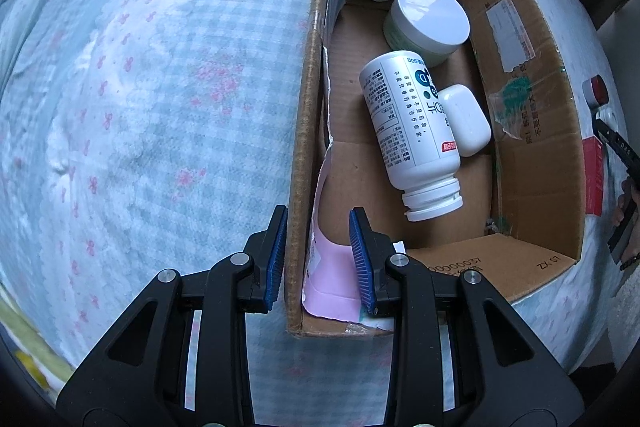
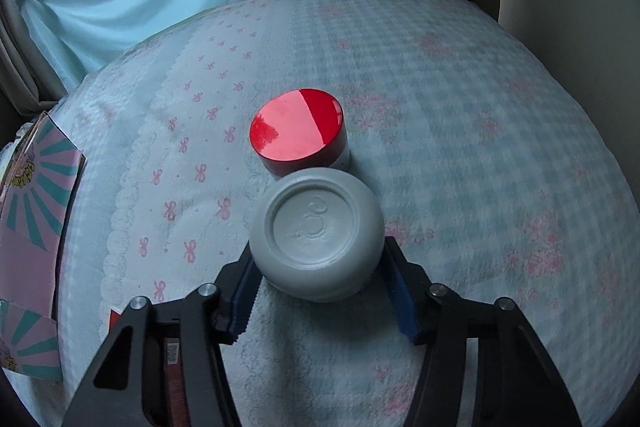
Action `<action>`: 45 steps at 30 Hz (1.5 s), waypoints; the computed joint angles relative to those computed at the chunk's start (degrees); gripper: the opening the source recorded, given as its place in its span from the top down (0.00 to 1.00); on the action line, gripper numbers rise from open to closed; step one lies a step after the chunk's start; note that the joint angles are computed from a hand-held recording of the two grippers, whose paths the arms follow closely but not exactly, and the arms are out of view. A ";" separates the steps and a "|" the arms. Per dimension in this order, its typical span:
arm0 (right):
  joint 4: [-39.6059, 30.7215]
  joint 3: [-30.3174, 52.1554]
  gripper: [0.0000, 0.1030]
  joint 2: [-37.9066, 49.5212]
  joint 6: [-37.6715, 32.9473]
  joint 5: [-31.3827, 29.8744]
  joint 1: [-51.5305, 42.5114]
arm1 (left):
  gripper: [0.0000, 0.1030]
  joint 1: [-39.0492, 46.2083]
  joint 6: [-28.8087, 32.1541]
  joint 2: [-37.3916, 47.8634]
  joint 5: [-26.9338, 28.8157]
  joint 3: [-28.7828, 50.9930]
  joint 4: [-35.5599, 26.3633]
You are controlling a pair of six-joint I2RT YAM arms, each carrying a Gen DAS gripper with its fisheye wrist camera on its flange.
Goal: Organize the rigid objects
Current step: 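Carry the white jar into the box and release it with the right gripper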
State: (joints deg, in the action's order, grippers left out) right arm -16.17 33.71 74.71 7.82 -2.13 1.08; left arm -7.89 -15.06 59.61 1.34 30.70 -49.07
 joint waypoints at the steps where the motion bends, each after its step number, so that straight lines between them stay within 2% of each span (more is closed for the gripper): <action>1: -0.04 0.13 0.48 0.11 0.14 -0.04 0.07 | 0.73 0.11 0.08 -0.04 0.03 0.00 -0.02; 7: -1.13 -0.08 0.49 -1.53 0.93 -0.10 0.42 | 0.73 0.00 -0.02 -0.04 0.08 0.01 -0.04; 12: -4.85 1.25 0.49 -4.62 1.41 -1.38 -0.31 | 0.73 0.24 0.44 -0.15 0.37 0.07 -0.08; 17: -12.54 6.19 0.49 -7.79 2.96 -0.84 0.89 | 0.73 1.28 1.97 -0.33 1.44 0.02 -0.07; 24: -26.05 20.27 0.49 -7.86 9.03 1.64 9.07 | 0.73 6.21 8.07 0.72 5.63 0.33 0.00; 27: -30.25 28.54 0.49 -4.33 13.48 2.80 15.21 | 0.73 9.19 11.57 1.65 8.24 0.60 -0.07; 31: -32.11 37.22 0.49 1.03 19.36 4.12 23.40 | 0.73 14.38 16.65 4.03 12.52 1.16 0.00; 37: -30.60 49.17 0.49 12.62 26.72 4.62 33.68 | 0.73 18.77 22.38 6.26 16.24 1.65 -0.48; 45: -29.55 63.05 0.49 30.41 31.28 1.41 43.67 | 0.73 23.80 27.21 7.32 19.72 1.94 -1.72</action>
State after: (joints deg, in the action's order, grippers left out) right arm -45.72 96.75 105.12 39.10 -0.72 44.75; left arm 15.91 12.15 66.93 21.06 32.64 -50.79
